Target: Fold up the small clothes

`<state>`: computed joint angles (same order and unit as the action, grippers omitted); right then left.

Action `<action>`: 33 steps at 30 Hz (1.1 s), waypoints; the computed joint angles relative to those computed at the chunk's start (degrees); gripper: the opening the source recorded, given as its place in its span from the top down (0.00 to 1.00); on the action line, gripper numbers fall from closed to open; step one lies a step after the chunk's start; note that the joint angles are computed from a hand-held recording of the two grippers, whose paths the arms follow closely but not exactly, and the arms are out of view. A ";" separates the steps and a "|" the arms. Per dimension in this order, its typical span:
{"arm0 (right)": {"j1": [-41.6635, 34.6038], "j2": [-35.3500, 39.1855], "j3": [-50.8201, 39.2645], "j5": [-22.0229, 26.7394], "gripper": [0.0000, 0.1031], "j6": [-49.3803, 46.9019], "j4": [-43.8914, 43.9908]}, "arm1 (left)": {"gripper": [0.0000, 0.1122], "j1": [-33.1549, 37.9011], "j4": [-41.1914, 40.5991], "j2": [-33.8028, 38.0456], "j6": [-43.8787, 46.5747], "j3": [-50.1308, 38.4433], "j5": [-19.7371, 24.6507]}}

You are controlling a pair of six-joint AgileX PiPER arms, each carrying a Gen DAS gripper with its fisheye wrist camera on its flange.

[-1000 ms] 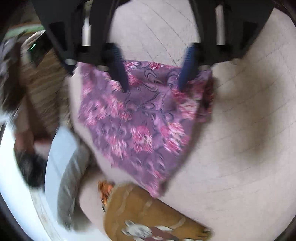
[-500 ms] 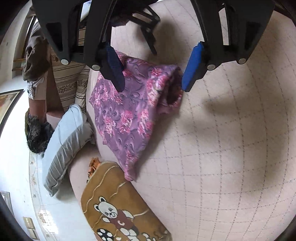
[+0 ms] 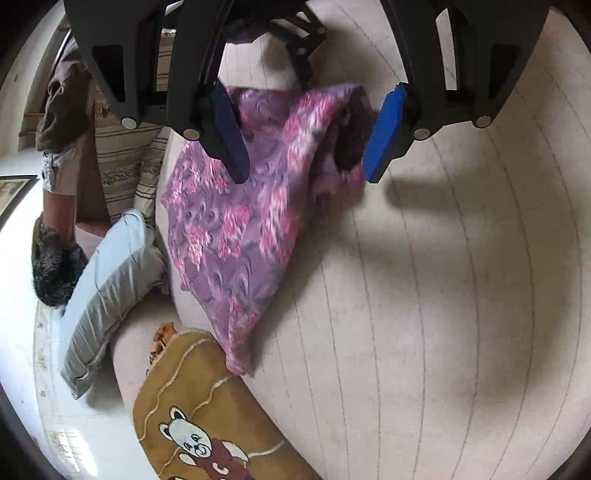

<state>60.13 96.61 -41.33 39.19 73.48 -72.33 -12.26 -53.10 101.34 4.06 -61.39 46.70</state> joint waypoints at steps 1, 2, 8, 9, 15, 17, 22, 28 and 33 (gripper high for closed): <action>1.02 1.11 -0.36 1.45 0.33 1.36 -2.00 | 0.44 0.29 1.44 0.52 -1.29 -1.62 0.61; 1.31 1.97 -0.87 2.22 0.35 2.15 -3.39 | 0.44 0.43 2.80 0.78 -2.56 -2.94 0.93; -2.12 3.07 -4.46 -2.69 0.81 -3.66 -1.69 | 0.42 1.11 5.69 4.46 -2.94 -11.43 5.07; -2.26 1.10 -2.92 -3.38 0.83 -1.32 -3.71 | 0.42 1.06 5.39 5.53 -2.68 -12.90 5.82; -1.84 -7.65 3.34 -3.51 0.87 6.98 -10.28 | 0.40 -1.53 6.90 15.34 -6.24 -25.33 9.95; -1.71 -9.32 4.29 -3.53 0.87 7.56 -10.80 | 0.40 -3.40 9.24 19.33 -8.18 -30.78 12.20; -2.57 -11.70 6.08 -4.94 0.87 10.00 -12.41 | 0.40 -6.82 10.33 25.20 -9.44 -39.07 16.20; -5.36 -15.86 8.00 -8.78 0.87 12.80 -11.73 | 0.94 -12.20 20.18 23.57 -16.59 -44.45 13.28; -13.77 -24.53 11.01 -17.78 0.87 12.55 -7.46 | 0.94 -17.40 28.54 22.71 -22.45 -52.79 15.29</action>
